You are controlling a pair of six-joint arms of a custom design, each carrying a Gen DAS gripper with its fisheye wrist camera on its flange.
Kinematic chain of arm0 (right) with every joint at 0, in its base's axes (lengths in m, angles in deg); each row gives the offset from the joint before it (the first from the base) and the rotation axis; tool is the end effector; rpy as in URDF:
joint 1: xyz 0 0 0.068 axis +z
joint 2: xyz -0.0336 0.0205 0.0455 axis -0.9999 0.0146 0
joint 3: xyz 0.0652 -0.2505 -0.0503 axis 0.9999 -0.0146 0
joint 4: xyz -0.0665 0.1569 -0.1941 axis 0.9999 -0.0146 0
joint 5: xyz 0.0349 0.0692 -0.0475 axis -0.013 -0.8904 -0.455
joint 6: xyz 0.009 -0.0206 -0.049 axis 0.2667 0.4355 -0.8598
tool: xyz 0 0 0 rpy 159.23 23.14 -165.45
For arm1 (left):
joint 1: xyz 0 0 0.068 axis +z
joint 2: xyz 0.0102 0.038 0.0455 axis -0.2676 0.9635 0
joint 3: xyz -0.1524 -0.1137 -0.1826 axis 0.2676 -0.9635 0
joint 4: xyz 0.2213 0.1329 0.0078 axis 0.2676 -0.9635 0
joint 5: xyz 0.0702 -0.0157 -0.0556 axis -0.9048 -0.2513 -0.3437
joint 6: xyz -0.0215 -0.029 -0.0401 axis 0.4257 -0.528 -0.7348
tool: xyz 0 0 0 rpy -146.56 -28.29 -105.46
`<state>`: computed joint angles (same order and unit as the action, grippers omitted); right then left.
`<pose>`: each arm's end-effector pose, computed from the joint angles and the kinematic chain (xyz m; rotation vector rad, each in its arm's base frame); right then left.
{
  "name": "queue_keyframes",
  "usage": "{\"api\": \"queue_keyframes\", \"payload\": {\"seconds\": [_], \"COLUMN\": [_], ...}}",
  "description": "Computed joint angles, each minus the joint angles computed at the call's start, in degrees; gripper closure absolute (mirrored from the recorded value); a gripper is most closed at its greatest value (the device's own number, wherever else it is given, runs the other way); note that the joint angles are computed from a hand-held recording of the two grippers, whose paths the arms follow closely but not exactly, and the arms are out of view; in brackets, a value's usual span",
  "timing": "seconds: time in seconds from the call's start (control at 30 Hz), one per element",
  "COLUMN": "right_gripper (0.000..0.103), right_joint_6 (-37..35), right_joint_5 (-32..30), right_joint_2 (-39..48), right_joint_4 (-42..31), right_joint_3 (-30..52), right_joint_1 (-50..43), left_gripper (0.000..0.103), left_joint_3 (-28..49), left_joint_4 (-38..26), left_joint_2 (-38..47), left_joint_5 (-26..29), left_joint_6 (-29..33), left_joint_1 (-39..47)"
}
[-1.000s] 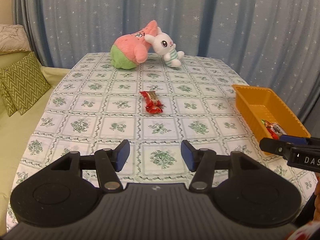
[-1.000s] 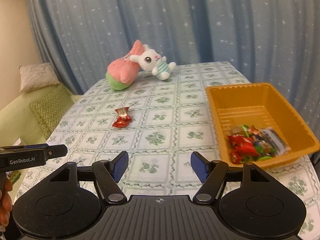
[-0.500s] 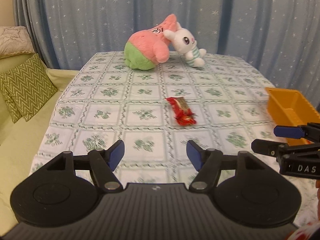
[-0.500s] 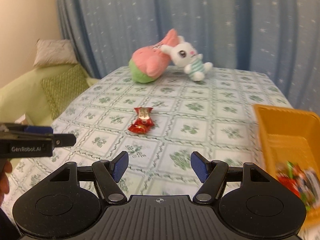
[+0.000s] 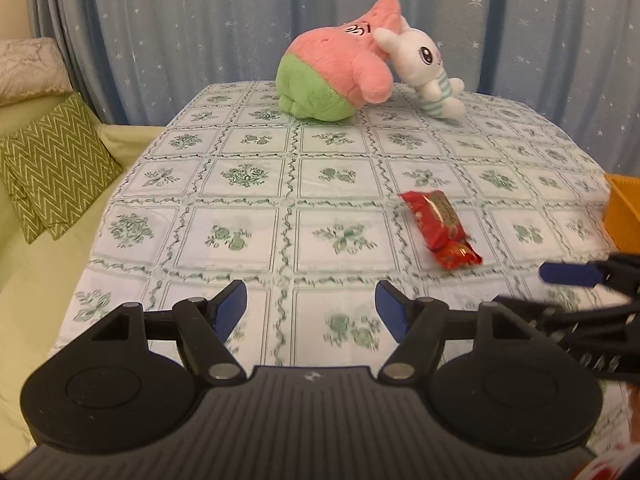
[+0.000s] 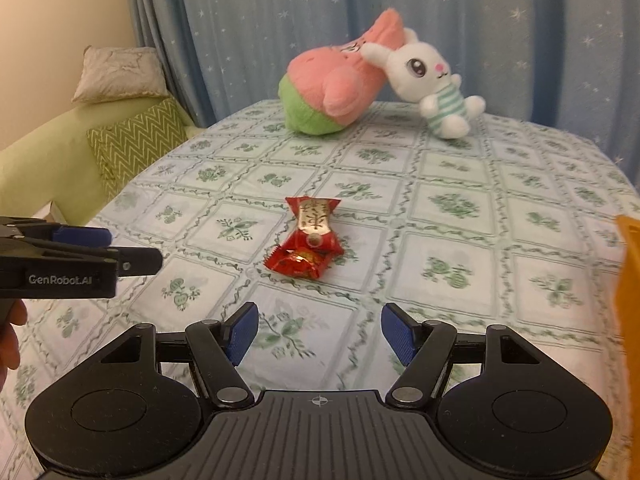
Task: Organize snacks
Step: 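Move both open grippers back toward the last red candies, then grasp a small red candy with the right gripper while the left gripper grasps the red-and-gold candy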
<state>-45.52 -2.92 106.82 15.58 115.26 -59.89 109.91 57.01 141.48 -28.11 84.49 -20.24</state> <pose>0.2753 0.1456 0.1294 -0.0450 2.2424 0.2401 0.3371 -0.0343 0.1667 0.3821 2.3056 -0.1695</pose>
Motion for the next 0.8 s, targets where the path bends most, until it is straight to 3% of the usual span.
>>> {"api": "queue_keyframes", "payload": {"seconds": [0.23, 0.57, 0.63, 0.67, 0.8], "right_gripper": [0.034, 0.035, 0.045, 0.056, 0.067], "right_joint_6": [3.9, 5.8, 5.1, 4.5, 3.2], "right_joint_5": [2.2, 7.2, 8.6, 8.9, 8.2], "right_joint_2": [9.6, 16.3, 16.8, 16.8, 15.7], "right_joint_4": [1.9, 0.3, -0.7, -1.0, -1.5], "right_joint_3": [7.6, 15.5, 16.5, 16.6, 15.7], "right_joint_1": [0.7, 1.5, 1.9, 1.9, 1.6], "left_gripper": [0.035, 0.034, 0.034, 0.034, 0.034], "left_joint_3": [4.2, 4.9, 5.0, 5.0, 5.2], "left_joint_4": [0.5, -0.3, -0.5, -0.4, -0.7], "left_joint_2": [5.3, 5.6, 5.8, 5.8, 6.1], "left_joint_5": [-1.0, 0.0, 0.1, 0.0, 0.0], "left_joint_6": [-0.3, -1.2, -1.1, -1.2, -1.6], "left_joint_1": [0.3, 1.3, 1.2, 1.2, 1.1]}}
